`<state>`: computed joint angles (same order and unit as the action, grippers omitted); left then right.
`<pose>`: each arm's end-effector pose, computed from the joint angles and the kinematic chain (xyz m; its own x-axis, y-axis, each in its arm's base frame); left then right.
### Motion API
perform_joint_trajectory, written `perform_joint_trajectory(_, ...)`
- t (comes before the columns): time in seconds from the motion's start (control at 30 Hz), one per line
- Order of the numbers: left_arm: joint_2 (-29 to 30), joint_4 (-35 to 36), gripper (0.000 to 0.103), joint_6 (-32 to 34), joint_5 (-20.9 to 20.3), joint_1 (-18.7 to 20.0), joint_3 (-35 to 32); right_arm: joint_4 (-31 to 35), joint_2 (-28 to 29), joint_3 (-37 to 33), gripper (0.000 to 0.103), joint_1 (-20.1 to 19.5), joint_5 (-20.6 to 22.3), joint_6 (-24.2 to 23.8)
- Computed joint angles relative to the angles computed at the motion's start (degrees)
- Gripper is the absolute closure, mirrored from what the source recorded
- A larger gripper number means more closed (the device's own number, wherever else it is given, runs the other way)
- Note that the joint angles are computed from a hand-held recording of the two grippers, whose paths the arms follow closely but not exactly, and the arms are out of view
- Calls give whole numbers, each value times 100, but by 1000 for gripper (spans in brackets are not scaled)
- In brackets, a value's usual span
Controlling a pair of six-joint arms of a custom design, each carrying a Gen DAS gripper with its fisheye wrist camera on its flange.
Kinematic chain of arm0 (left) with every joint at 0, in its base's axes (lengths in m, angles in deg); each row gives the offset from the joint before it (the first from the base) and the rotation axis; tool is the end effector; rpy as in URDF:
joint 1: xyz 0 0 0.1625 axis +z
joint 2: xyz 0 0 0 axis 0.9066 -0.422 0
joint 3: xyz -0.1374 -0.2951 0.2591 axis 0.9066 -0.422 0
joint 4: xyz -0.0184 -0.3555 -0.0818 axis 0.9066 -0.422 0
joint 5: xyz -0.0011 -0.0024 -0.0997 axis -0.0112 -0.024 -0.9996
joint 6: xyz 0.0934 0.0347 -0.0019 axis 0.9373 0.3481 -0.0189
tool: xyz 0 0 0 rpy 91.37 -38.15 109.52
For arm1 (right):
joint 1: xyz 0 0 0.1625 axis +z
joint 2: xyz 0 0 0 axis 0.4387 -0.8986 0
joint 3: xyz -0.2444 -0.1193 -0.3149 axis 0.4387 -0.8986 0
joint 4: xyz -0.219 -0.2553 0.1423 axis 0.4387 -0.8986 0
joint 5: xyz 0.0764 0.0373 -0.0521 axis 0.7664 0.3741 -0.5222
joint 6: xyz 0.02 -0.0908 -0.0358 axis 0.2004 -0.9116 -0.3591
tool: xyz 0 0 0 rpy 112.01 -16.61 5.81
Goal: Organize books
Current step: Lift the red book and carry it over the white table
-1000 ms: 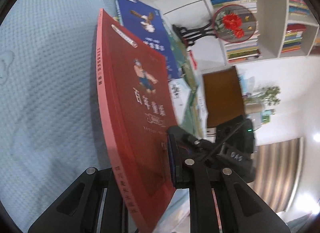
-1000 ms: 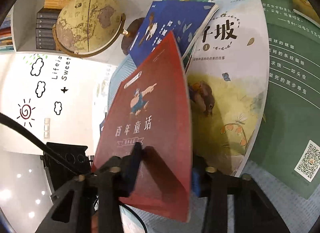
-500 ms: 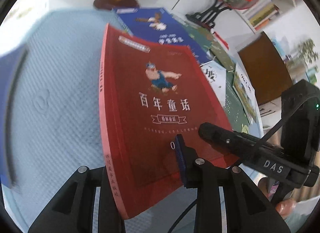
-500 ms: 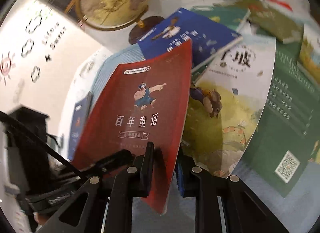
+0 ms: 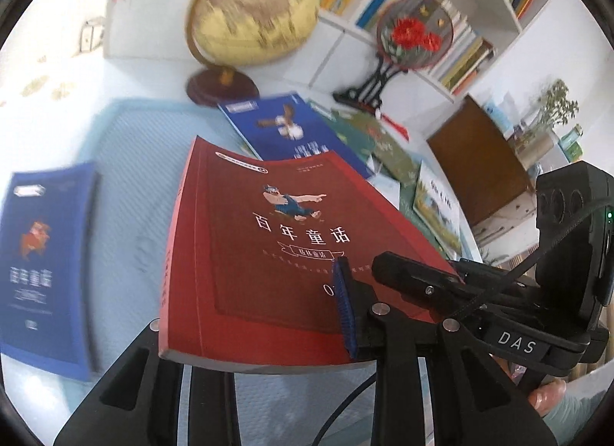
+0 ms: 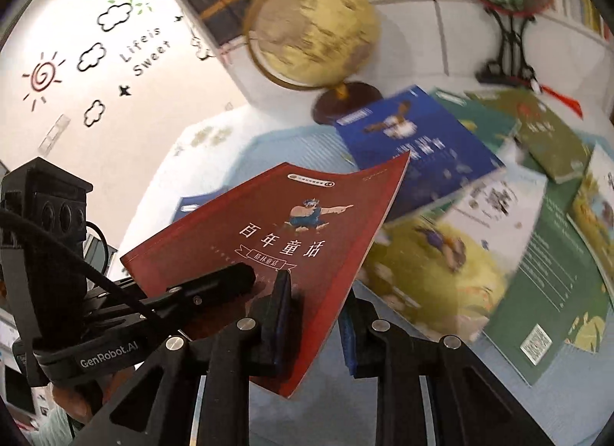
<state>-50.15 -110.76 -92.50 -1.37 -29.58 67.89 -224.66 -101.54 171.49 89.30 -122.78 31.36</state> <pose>-0.2123 -0.3988 0.3355 -0.9298 -0.1278 -0.3453 0.1116 0.7959 -0.5950 0.3663 -0.4943 0.1633 -0.8451 -0.5136 0.1481 -0.5288 0.8438 -0.0911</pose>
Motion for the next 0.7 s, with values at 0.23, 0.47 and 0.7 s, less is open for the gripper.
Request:
perform_joint_trajectory(0.23,-1053,1512,77,-628,753,-344,-141,-139,447,-455,80,503,414,13)
perform_joint_trajectory(0.47,-2111,3143,77,-1503,968,-310,-174,-139,1284,-947,75,968,703,225)
perform_joint_trajectory(0.7,-2686,2996,76,-1193,762,184,96,43,1953,-1344,75,1188,668,425)
